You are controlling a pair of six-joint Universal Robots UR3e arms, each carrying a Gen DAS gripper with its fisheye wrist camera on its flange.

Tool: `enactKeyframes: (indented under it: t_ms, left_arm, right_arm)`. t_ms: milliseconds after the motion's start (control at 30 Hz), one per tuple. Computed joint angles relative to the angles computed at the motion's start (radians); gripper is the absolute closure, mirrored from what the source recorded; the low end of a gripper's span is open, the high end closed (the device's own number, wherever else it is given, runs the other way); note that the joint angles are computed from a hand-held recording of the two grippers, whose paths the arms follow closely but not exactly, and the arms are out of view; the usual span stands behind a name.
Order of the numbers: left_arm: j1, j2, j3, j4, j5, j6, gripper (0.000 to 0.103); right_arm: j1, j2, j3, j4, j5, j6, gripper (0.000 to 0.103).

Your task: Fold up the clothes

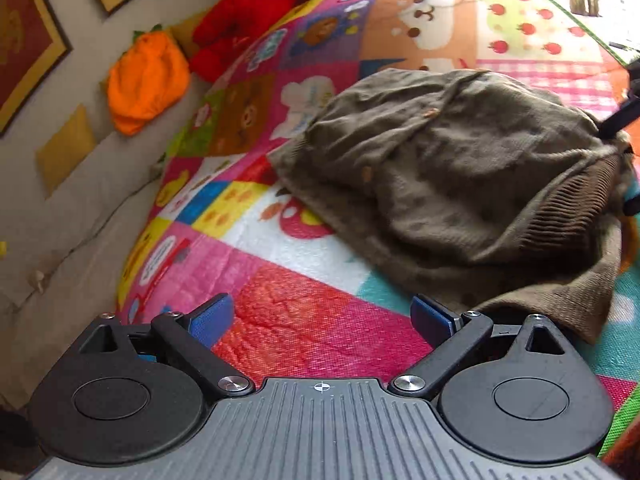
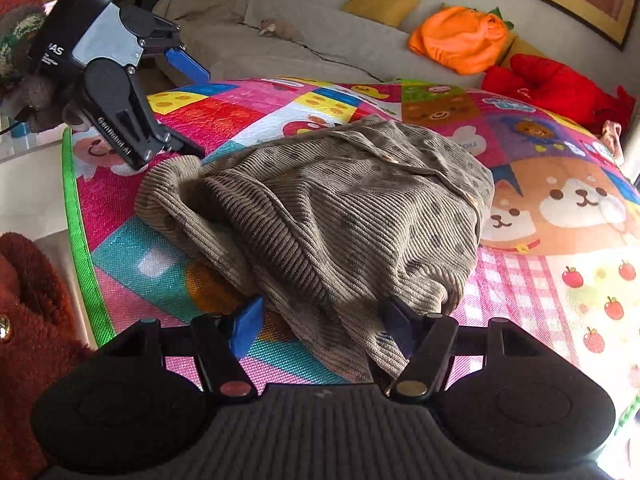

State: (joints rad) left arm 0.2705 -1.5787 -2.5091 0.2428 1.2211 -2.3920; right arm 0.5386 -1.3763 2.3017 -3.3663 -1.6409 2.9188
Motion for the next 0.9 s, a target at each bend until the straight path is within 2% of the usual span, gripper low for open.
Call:
enactKeyframes:
  t_ms: [67,133,167,200,233,267,333,400,500,633,733,767,833,867,900]
  left_arm:
    - [0.124,0.129,0.033,-0.254,-0.171,-0.025,0.004]
    - [0.225,0.222,0.084,-0.528,-0.345,-0.051,0.004]
    - [0.247,0.232,0.104,-0.598,-0.398,-0.071,0.003]
    - [0.26,0.229,0.12,-0.639,-0.44,-0.095,0.003]
    - [0.25,0.206,0.13,-0.628,-0.462,-0.14,0.002]
    - [0.232,0.172,0.138,-0.593,-0.477,-0.195,0.002]
    - [0.184,0.108,0.152,-0.504,-0.497,-0.305,0.002]
    - [0.134,0.039,0.168,-0.406,-0.514,-0.419,0.002]
    - [0.075,-0.032,0.178,-0.211,-0.581,-0.549,0.001]
    - [-0.034,-0.141,0.245,0.106,-0.596,-0.745,0.0]
    - [-0.126,-0.237,0.364,0.272,-0.567,-0.931,0.0]
    - [-0.159,-0.263,0.405,0.311,-0.541,-0.987,0.0]
    - [-0.216,-0.292,0.462,0.367,-0.47,-1.079,0.0]
    - [-0.242,-0.298,0.477,0.392,-0.427,-1.12,0.0]
    - [-0.253,-0.297,0.477,0.41,-0.397,-1.145,0.0]
  right_arm:
    - [-0.049,-0.066,0.044,0.012,0.076,0.041,0.037]
    - [-0.135,-0.148,0.09,-0.002,0.167,0.131,0.034]
    - [-0.178,-0.173,0.099,-0.014,0.196,0.191,0.03]
    - [-0.214,-0.171,0.094,-0.036,0.201,0.258,0.02]
    - [-0.234,-0.128,0.071,-0.072,0.189,0.303,0.012]
    - [-0.246,-0.068,0.037,-0.109,0.173,0.335,0.01]
    - [-0.267,0.045,-0.042,-0.163,0.137,0.401,0.0]
    - [-0.259,0.167,-0.152,-0.155,0.102,0.414,0.0]
    - [-0.221,0.319,-0.294,-0.12,0.019,0.358,0.0]
    - [-0.215,0.346,-0.254,-0.226,-0.038,0.346,0.0]
    - [-0.211,0.322,-0.188,-0.317,-0.095,0.318,0.0]
    - [-0.224,0.308,-0.174,-0.313,-0.066,0.323,0.0]
    - [-0.267,0.278,-0.159,-0.279,0.095,0.368,0.0]
    - [-0.256,0.287,-0.179,-0.27,0.125,0.377,0.0]
    - [-0.215,0.311,-0.222,-0.257,0.095,0.367,0.0]
